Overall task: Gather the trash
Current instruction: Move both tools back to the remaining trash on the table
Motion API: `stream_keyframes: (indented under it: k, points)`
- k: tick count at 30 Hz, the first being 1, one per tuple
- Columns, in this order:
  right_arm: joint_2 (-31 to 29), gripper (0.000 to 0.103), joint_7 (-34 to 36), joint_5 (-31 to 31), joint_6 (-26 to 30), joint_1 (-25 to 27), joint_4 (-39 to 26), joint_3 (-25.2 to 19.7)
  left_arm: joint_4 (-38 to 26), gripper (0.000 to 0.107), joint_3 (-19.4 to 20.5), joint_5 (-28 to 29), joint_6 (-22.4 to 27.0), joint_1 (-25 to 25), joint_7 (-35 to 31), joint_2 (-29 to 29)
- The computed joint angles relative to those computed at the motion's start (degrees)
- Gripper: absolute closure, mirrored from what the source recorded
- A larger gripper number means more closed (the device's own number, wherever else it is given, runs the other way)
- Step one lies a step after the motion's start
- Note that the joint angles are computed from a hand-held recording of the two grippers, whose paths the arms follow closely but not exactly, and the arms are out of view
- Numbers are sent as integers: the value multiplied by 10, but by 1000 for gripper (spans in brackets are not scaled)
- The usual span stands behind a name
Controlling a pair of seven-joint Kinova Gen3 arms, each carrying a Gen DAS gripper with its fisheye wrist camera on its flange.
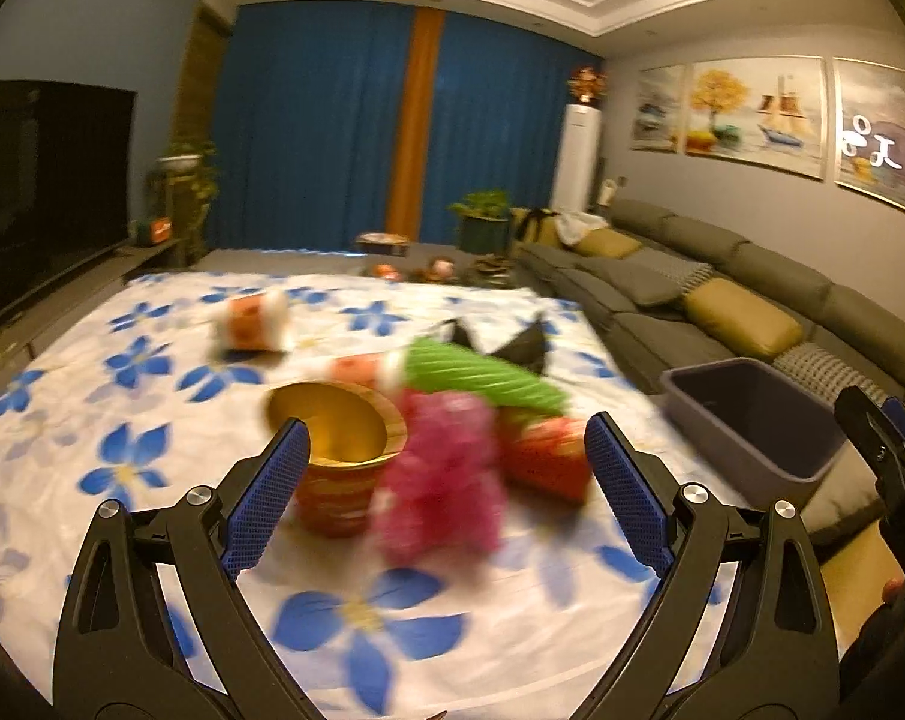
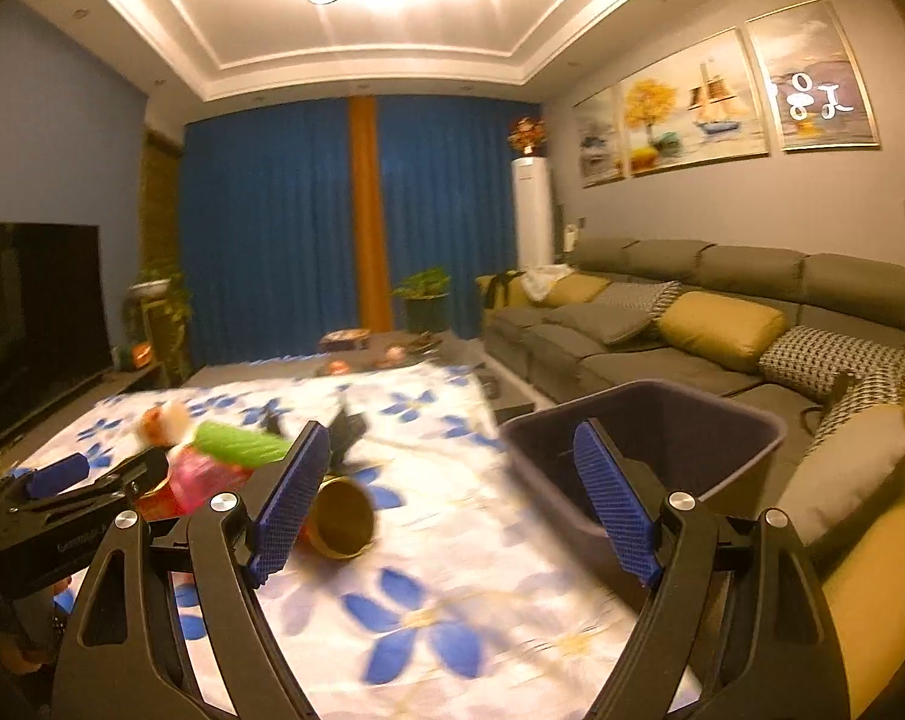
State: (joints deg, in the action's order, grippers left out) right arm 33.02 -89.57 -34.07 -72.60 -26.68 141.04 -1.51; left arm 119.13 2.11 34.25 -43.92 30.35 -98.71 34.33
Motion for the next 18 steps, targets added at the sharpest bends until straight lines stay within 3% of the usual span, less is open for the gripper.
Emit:
stream_keyframes:
  k: [8,18]
  points:
    - [16,22,31,6,52,-30,-53,-13,64,16,-16,36,-54,-21,19,-14]
    - [43,22,91,22,189,-45,-166,-9,102,16,-21,43,-80,-68,53,-25]
